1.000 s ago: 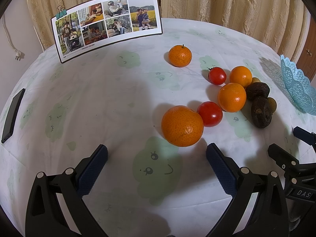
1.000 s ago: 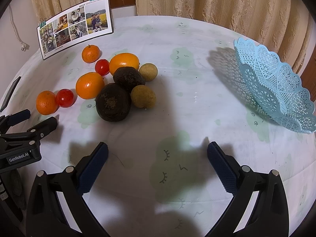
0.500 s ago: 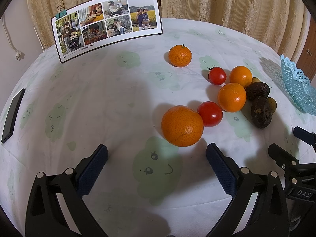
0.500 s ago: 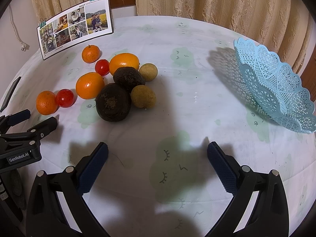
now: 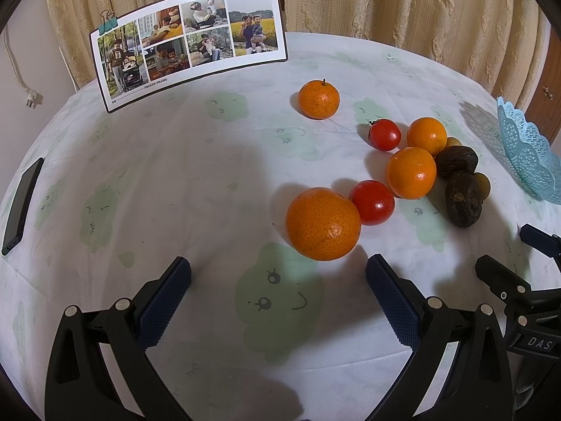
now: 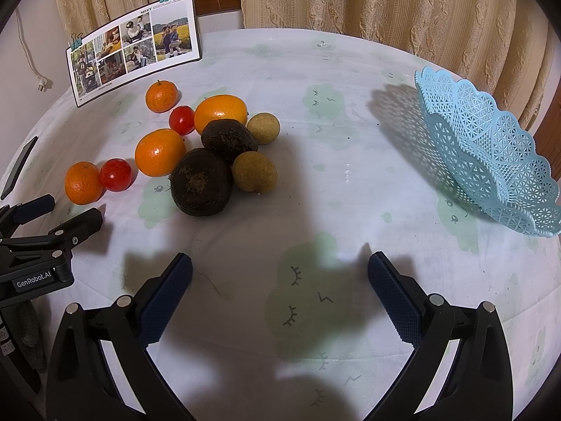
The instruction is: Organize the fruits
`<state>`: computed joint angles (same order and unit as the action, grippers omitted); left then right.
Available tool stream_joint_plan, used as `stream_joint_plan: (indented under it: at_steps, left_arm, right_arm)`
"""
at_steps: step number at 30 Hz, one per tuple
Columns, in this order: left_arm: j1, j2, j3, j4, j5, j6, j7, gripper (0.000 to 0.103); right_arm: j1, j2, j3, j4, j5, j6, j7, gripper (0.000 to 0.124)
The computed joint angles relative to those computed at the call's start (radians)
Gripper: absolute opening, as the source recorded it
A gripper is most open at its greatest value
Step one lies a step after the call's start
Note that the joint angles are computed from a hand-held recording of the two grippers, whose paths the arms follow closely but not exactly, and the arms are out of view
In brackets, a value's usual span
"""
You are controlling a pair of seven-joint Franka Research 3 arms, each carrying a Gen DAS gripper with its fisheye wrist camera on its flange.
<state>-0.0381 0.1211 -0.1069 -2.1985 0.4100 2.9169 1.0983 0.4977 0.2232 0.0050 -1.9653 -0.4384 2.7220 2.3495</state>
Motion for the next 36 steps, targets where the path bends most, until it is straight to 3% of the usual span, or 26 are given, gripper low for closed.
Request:
stream_joint_plan:
  at_steps: [5, 10, 19, 21, 24, 25, 29, 32, 34, 36]
  left_arm:
    - [0.016, 0.009, -0.021, 0.014, -0.067, -0.008, 0.083, 0.098]
    - [0.030, -0.014, -0.042, -0.016, -0.171, 0.022, 0.190, 0.098]
    - [0.011, 0.000, -0.011, 0.010, -0.099, 0.056, 0.136, 0.098]
    - [0.016, 0.013, -0.019, 0.023, -0.112, 0.056, 0.155, 0.090]
    - [0.053, 0.025, -0.071, 0.027, -0.238, 0.057, 0.277, 0.072]
    - [0.063, 0.026, -0.084, 0.024, -0.277, 0.064, 0.314, 0.062]
    - [0.096, 0.005, -0.130, -0.009, -0.425, 0.125, 0.437, 0.041]
    - [0.066, -0.011, -0.093, -0.030, -0.393, 0.165, 0.407, 0.041]
    - [0.067, -0.014, -0.093, -0.030, -0.402, 0.167, 0.413, 0.041]
    - [0.078, -0.014, -0.108, -0.030, -0.438, 0.163, 0.442, 0.041]
  right_arm:
    - [-0.004, -0.004, 0.001, -0.006, 0.007, 0.006, -0.008, 0.101]
    - [-0.025, -0.022, 0.008, -0.046, 0.067, 0.092, -0.037, 0.101]
    - [-0.005, -0.051, -0.024, -0.092, 0.044, 0.219, 0.007, 0.101]
    - [-0.003, -0.055, -0.028, -0.093, 0.039, 0.231, 0.015, 0.101]
    - [-0.003, -0.052, -0.029, -0.085, 0.040, 0.241, 0.022, 0.101]
    - [-0.009, -0.049, -0.024, -0.083, 0.055, 0.246, 0.012, 0.101]
    - [-0.042, -0.028, 0.023, -0.060, 0.197, 0.260, -0.100, 0.101]
    - [-0.028, -0.009, 0.025, -0.032, 0.247, 0.256, -0.154, 0.093]
    - [-0.028, 0.005, 0.038, -0.012, 0.293, 0.242, -0.203, 0.076]
    - [-0.030, 0.028, 0.050, 0.018, 0.344, 0.219, -0.251, 0.071]
